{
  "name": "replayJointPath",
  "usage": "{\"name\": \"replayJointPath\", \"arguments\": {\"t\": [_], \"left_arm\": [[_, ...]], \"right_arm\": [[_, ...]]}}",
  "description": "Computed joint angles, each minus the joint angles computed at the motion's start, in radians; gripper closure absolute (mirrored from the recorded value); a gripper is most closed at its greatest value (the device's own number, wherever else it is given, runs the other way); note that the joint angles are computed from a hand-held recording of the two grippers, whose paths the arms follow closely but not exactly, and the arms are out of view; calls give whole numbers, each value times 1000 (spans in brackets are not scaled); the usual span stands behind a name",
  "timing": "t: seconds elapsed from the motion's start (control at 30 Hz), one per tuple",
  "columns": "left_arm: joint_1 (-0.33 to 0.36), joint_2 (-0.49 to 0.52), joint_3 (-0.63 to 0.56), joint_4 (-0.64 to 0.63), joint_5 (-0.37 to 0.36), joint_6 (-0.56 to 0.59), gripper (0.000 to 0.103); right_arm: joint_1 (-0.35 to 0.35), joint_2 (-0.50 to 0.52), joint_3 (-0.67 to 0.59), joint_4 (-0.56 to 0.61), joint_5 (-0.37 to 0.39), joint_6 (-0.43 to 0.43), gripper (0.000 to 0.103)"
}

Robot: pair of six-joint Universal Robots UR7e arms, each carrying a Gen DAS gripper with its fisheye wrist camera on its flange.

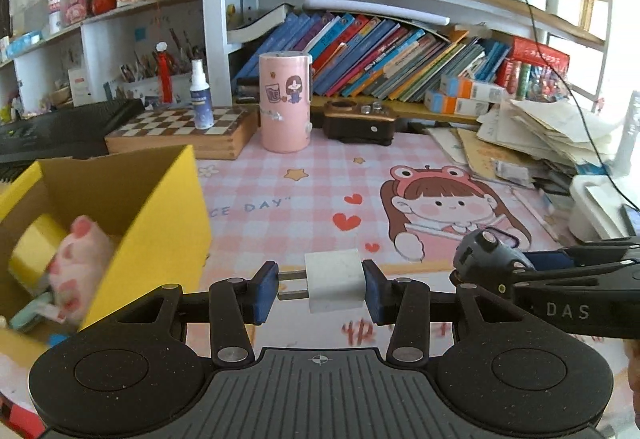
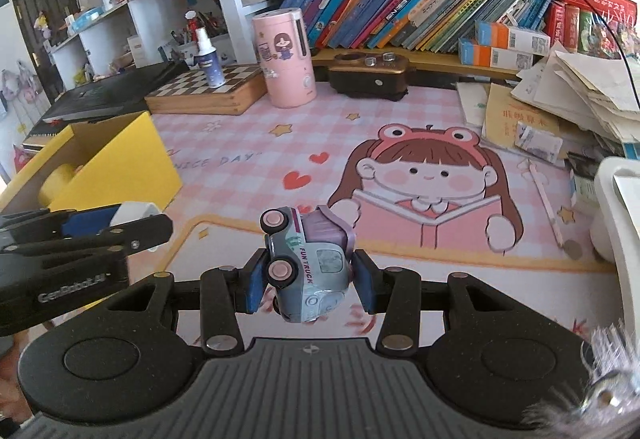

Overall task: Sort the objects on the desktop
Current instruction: 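Grasp the white plug with the left gripper while the right holds the car, then carry the toy car and white plug toward the yellow box with both grippers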

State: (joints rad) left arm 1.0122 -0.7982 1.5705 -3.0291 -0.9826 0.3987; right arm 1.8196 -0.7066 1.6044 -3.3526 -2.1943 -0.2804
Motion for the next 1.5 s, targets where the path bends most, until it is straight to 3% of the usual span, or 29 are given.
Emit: {"name": "replayJointPath", "arguments": {"t": [0.87, 1.2, 1.5], "left_arm": [[101, -376, 292, 98, -91, 79, 60], [144, -511, 362, 142, -75, 108, 60], [167, -583, 399, 131, -59, 118, 60]], "right_arm": [[221, 168, 5, 71, -175, 253, 61], [291, 251, -38, 139, -151, 341, 61], [322, 296, -84, 181, -117, 352, 61]]}}
